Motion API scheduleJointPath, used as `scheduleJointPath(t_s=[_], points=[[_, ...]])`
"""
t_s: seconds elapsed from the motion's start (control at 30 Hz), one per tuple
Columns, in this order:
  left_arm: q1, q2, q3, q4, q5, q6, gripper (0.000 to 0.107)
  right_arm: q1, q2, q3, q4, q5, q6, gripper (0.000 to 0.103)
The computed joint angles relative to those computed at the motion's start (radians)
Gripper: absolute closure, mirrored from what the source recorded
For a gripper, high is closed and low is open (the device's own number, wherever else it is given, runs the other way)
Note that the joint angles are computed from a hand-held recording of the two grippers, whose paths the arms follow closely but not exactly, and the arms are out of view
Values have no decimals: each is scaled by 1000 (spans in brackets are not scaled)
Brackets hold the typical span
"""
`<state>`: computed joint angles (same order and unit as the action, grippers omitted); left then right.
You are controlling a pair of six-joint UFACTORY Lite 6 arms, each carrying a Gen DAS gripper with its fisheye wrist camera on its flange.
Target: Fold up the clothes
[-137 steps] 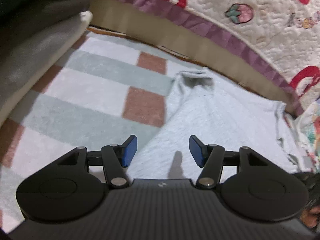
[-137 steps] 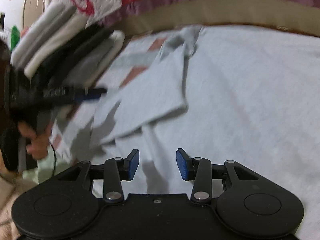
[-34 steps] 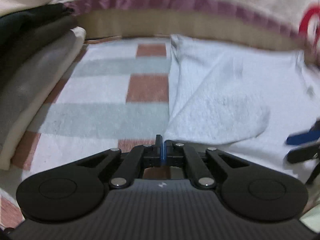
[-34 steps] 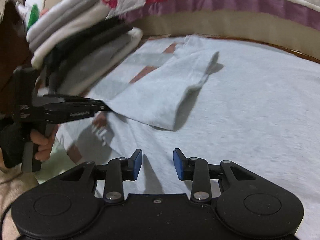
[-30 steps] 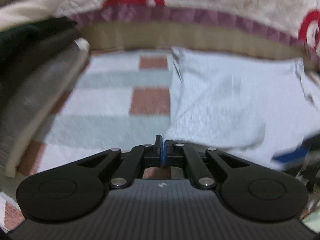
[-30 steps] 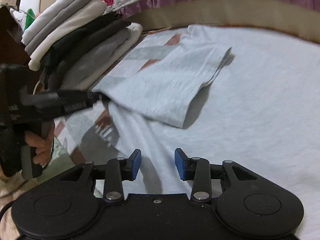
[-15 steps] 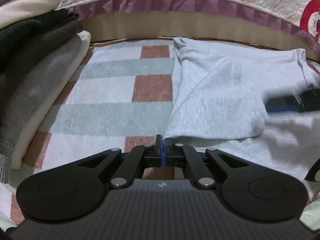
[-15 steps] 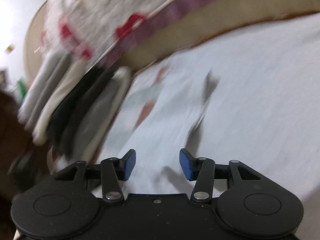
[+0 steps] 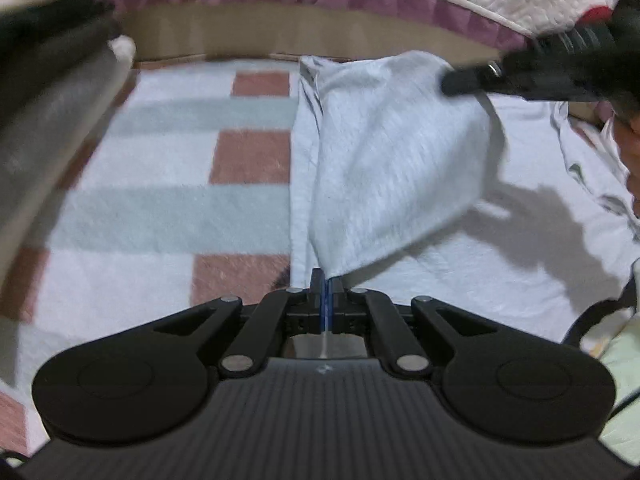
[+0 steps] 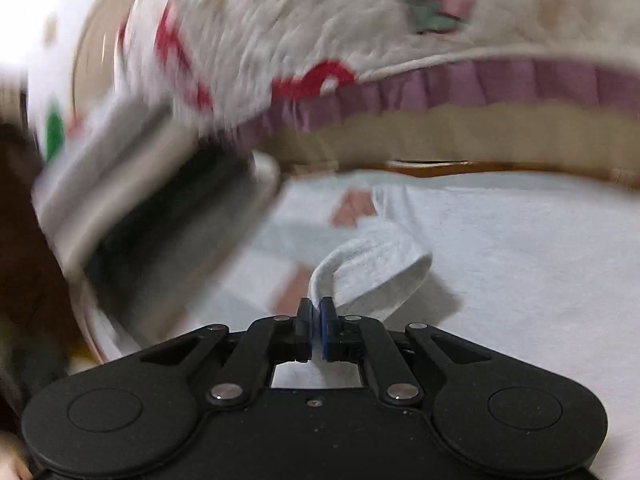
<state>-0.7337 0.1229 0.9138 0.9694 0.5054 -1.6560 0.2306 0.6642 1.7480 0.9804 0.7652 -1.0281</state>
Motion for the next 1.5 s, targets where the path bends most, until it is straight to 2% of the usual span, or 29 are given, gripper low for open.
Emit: scheduleJointPath(t_s=[0.07, 0.17, 0.2, 0.27, 0.3, 0.33, 0.37, 0.4, 0.47, 0.5, 0.57, 0.63, 0.7, 0.77, 0.83, 0.9, 0.93, 0.97, 1.07, 1.13, 1.2, 1.27, 1.3, 1.37, 1.43, 1.5], points=[[-10, 22, 26, -14, 42, 36, 106, 60, -11, -27, -209, -138, 79, 95], [-9, 30, 37, -81, 37, 116, 106, 99, 42, -16, -439, -241, 312, 92], [-6, 22, 30, -93, 24, 130, 106, 96, 37, -48, -438, -279, 327, 92], [41, -54, -32, -183, -95, 200, 103, 68, -14, -156, -311, -329, 246, 90], [71, -93, -63, -273, -157, 282, 102, 37, -65, -223, -207, -301, 178, 87], [97, -130, -96, -361, -219, 359, 96, 0, -113, -289, -102, -263, 104, 75], [105, -166, -117, -406, -238, 400, 90, -50, -165, -362, 3, -203, 12, 62], [107, -202, -138, -410, -251, 399, 87, -100, -210, -441, 105, -148, -92, 59], [93, -272, -167, -300, -216, 273, 77, -170, -285, -574, 183, -91, -239, 59], [82, -305, -180, -240, -193, 203, 76, -198, -323, -625, 162, -82, -265, 59], [119, -385, -236, -161, -230, 52, 68, -253, -395, -718, 119, -73, -317, 59], [144, -371, -240, -51, -262, -74, 66, -294, -424, -770, 118, -53, -357, 59], [130, -297, -195, -37, -248, -38, 63, -315, -417, -790, 137, -34, -373, 59], [97, -190, -122, -96, -216, 96, 57, -305, -416, -812, 172, -15, -409, 59], [85, -96, -76, -99, -211, 95, 57, -288, -418, -836, 211, 5, -452, 58], [66, -14, -41, 29, -177, -31, 63, -242, -406, -834, 244, 30, -487, 58], [50, 23, -23, 97, -141, -91, 90, -214, -393, -823, 254, 49, -497, 58], [42, 18, -25, 124, -121, -115, 99, -185, -379, -811, 267, 63, -502, 59], [25, -20, -36, 162, -72, -144, 100, -88, -360, -790, 312, 39, -522, 59], [-7, -67, -54, 137, -27, -121, 101, -10, -377, -798, 327, -55, -572, 59], [-23, -46, -30, 63, 6, -29, 101, 64, -371, -790, 312, -159, -593, 58], [-37, -13, 2, 6, 40, 52, 101, 90, -358, -782, 322, -203, -610, 57], [-49, -1, 18, -7, 65, 81, 100, 78, -351, -777, 329, -182, -601, 56], [-69, 18, 47, -23, 105, 124, 100, 17, -306, -739, 298, -64, -535, 57], [-61, 38, 67, -63, 100, 185, 100, -39, -210, -651, 214, 99, -399, 64], [-50, 53, 71, -139, 80, 268, 99, -118, -142, -627, 221, 267, -359, 64]])
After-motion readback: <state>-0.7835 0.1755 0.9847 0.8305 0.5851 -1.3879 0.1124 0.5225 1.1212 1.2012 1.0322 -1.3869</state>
